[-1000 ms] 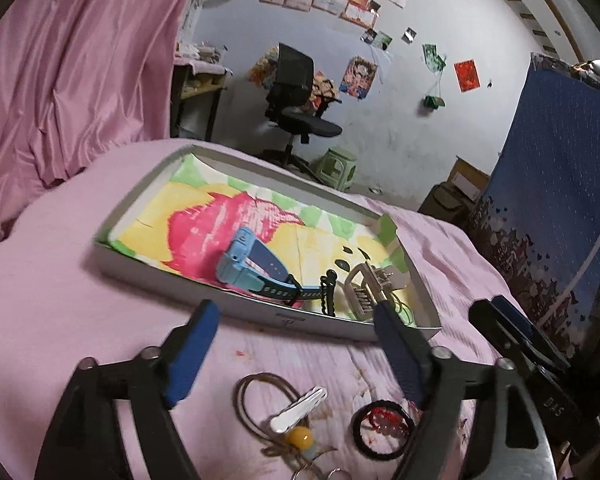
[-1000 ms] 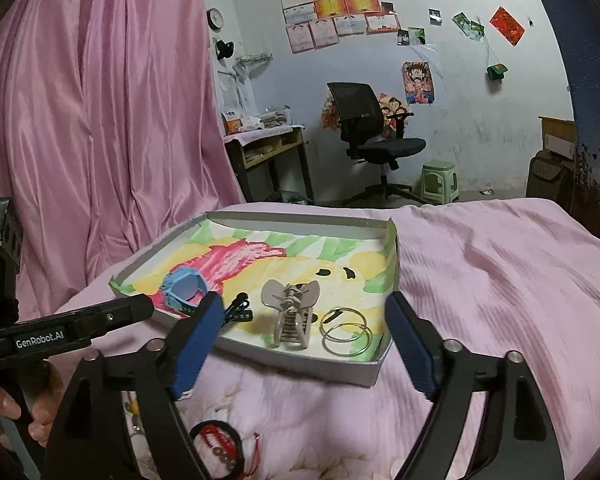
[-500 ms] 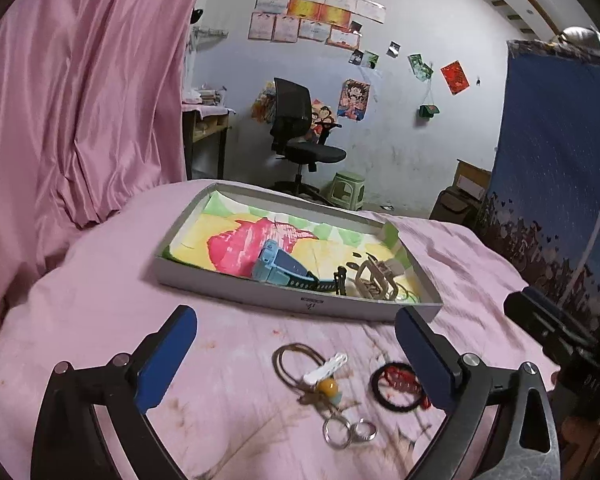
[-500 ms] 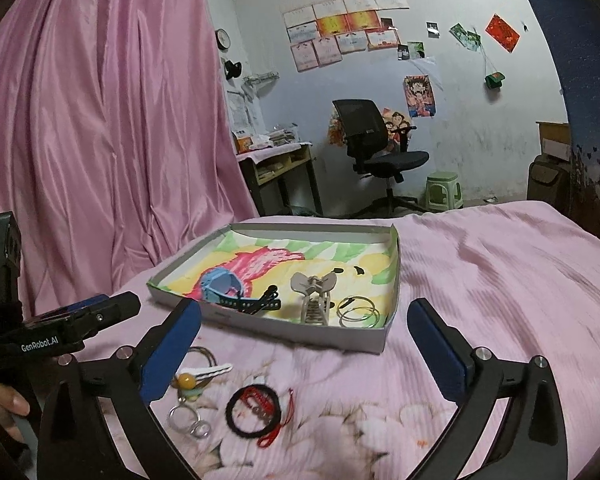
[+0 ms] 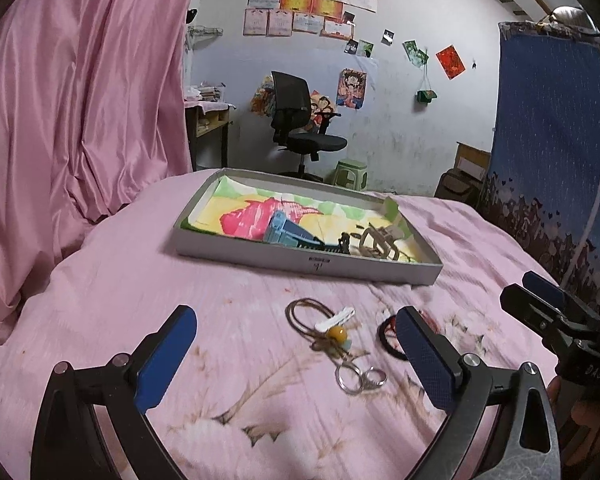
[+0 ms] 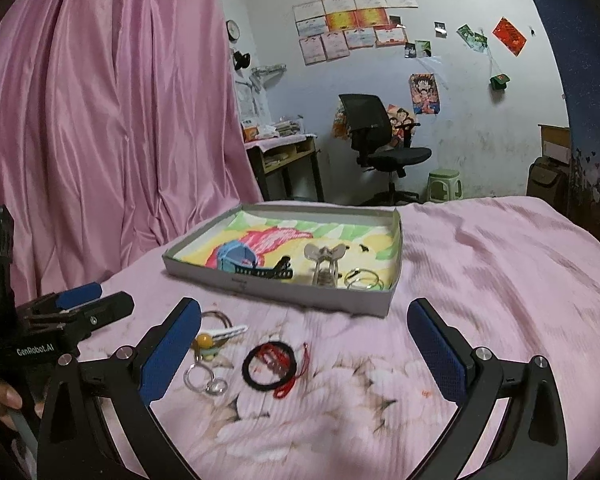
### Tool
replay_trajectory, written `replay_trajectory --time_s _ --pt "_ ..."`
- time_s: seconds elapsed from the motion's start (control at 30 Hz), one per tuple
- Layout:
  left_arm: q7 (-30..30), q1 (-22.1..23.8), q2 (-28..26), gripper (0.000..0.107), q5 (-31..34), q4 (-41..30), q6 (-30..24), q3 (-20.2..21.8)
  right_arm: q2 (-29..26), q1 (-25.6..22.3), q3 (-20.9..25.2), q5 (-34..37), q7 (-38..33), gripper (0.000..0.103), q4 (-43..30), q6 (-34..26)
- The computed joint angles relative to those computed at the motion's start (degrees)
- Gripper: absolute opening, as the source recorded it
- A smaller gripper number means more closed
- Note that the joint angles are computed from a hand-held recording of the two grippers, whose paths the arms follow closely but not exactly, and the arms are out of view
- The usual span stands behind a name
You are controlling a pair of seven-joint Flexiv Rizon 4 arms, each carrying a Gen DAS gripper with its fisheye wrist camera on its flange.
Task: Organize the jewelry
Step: 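Withdraw both tools from the tray back over the remaining jewelry, then move the right tool to the red beaded cord while the left tool approaches the silver ring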
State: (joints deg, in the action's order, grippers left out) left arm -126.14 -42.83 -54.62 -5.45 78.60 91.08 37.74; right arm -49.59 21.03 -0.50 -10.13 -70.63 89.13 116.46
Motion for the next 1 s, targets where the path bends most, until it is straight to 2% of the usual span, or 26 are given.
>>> replay_trajectory --time_s 0.27,0.73,0.8,0.9,0.97,1.0 --pt "1.47 2.2 1.69 0.1 0.43 1.64 -0.06 -3.94 0.77 -0.96 1.21 -1.49 -0.13 0.101 1.76 -1.44" --pt "10.15 14.38 4.36 0.1 1.47 1.92 -2.98 -22.35 0.18 -5.47 6.77 -8.46 0.4 0.101 -0.06 -11.05" --pt "11.15 15.26 4.26 0.1 1.36 1.78 -2.94 -23.87 0.02 -6.15 7.63 -8.82 0.54 0.101 -0.44 -12.12" --pt "13.2 16.65 4.25 0.097 1.22 1.88 -2.33 -26.31 -0.41 -7.53 9.47 -9.58 0.47 0.094 -1.15 -13.85" --pt "14.98 17.73 4.23 0.091 0.95 2.02 -1.73 -28.21 -0.78 -8.45 10.77 -10.07 0.18 0.08 -1.69 -15.15" --pt "16.15 18.5 4.23 0.087 0.78 2.14 -1.47 -29.56 -0.83 -8.64 11.13 -10.11 0.08 0.078 -1.81 -15.76"
